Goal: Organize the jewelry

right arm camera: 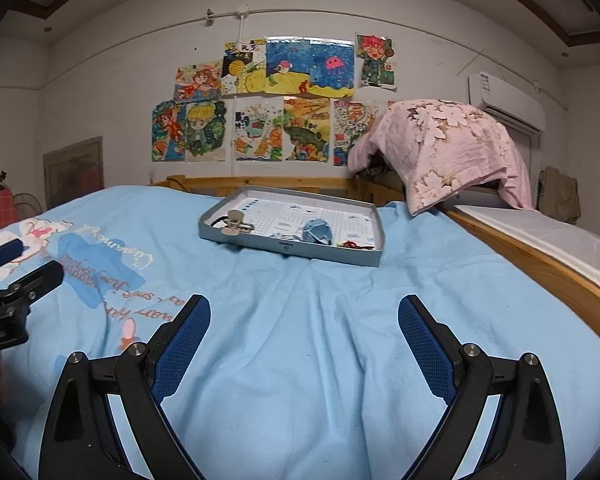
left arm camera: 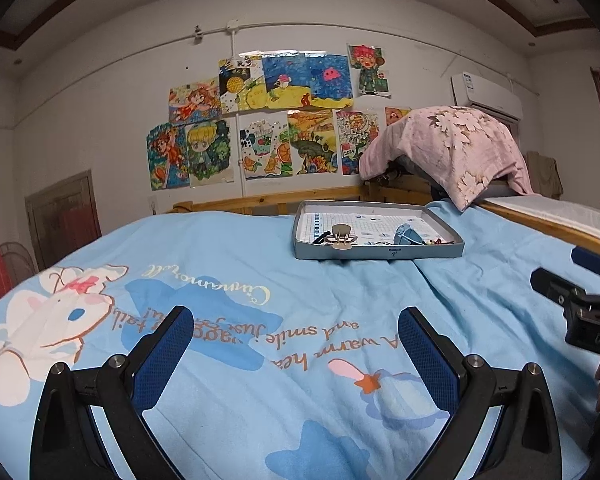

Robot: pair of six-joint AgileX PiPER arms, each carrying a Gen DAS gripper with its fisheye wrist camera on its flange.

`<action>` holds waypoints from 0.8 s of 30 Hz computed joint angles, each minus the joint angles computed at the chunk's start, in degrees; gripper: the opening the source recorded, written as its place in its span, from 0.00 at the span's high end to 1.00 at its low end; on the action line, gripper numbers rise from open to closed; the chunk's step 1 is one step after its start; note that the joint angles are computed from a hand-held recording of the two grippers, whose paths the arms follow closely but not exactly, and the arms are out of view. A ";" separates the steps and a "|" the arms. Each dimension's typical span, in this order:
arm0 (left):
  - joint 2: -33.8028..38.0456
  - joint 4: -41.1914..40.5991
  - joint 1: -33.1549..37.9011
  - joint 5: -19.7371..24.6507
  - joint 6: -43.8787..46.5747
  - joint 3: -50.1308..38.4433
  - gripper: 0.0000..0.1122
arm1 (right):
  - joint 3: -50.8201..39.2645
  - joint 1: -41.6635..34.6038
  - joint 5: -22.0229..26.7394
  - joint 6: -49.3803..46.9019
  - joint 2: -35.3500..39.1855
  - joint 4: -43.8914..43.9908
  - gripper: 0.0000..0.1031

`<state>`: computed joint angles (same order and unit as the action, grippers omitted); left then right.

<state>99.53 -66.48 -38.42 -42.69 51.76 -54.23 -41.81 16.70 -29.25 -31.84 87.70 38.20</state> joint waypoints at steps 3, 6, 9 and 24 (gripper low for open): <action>0.06 -1.13 -0.22 0.25 1.14 -0.58 0.08 | 0.03 -0.26 0.14 0.40 -0.30 -0.09 0.10; -0.06 -1.95 -0.04 0.71 1.34 -0.83 0.08 | 0.35 -0.21 -0.04 0.72 -0.59 -0.37 0.10; -0.08 -2.51 0.00 0.78 1.60 -0.91 0.08 | 0.39 -0.19 -0.03 0.84 -0.57 -0.43 0.10; -0.10 -2.52 0.10 1.13 1.64 -0.94 0.08 | 0.19 -0.09 0.25 0.98 -0.39 -0.52 0.10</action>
